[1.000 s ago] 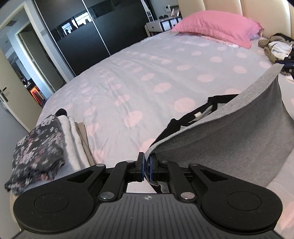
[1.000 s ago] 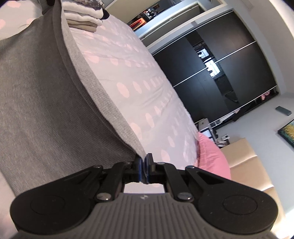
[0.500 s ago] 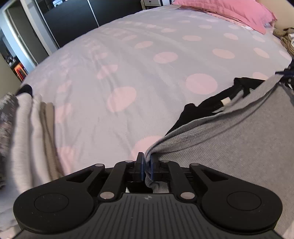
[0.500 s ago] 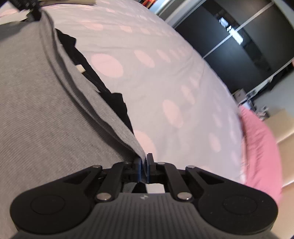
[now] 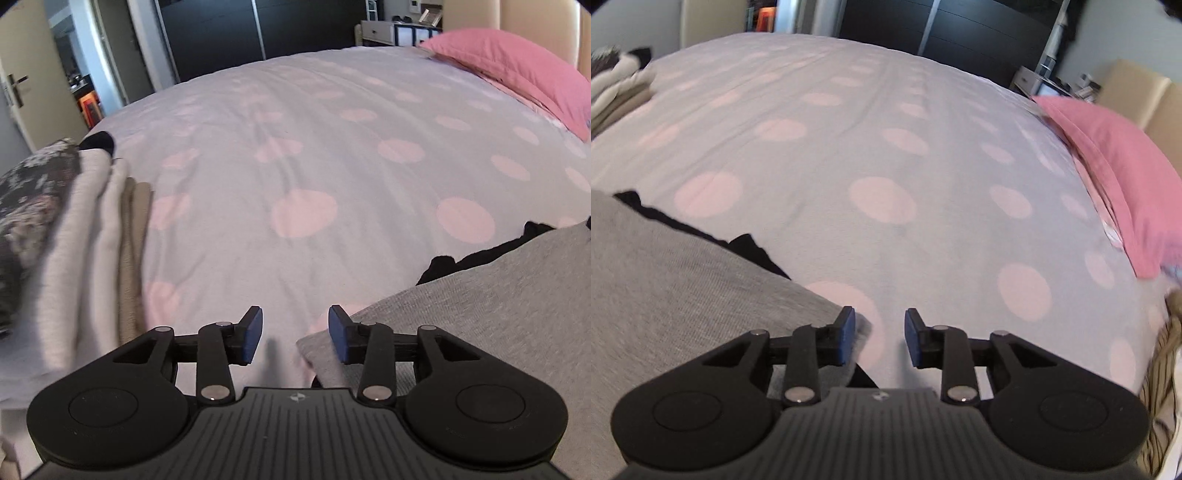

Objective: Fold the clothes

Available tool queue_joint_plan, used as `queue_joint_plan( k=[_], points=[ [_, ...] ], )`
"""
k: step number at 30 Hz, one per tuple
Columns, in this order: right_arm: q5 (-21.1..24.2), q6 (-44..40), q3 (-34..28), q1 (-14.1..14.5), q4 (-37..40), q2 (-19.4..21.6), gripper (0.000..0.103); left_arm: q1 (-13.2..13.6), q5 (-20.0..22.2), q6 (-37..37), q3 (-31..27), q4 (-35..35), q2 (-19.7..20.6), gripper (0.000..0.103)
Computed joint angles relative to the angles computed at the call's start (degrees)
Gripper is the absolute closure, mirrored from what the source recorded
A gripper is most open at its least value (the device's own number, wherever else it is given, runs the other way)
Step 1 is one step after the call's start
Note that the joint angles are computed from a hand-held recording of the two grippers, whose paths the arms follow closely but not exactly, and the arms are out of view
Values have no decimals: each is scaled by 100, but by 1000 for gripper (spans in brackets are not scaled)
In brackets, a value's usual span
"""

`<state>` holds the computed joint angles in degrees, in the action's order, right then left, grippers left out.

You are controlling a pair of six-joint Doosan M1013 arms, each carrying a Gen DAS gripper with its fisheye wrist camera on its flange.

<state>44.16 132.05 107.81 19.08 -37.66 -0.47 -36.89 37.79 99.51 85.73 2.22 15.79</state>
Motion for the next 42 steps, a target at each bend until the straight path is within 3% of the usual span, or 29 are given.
queue_joint_plan(
  k=[5,11,18,22,26,30,33,38,42],
  points=[
    [115,-150,119,99,288,-286,71,30,135,146,221,-236,-311,62],
    [292,-141,415,450,732,-759,71,-20,285,491,709,-663,-812,62],
    [590,901,876,954,1096,-1251,69,-149,401,-134,1429,-596,-1356,55],
    [582,1726,1101,1219,1112,-1429,58,-150,374,-794,1749,-507,-1584,55],
    [463,2406,1269,1426,1110,-1541,57,-142,185,-1186,2005,-692,-1754,55],
    [118,2903,1404,1424,1044,-1608,57,-189,3,-1178,2116,-890,-1749,55],
    [4,3196,1465,1370,984,-1622,57,-289,-94,-1642,2136,-431,-1691,54],
    [-262,3608,1595,1255,965,-1648,56,-197,-84,-1610,2168,-829,-1610,55],
    [-185,3721,1554,1354,770,-1534,52,-250,-173,-1794,2217,-690,-1611,54]
  ],
)
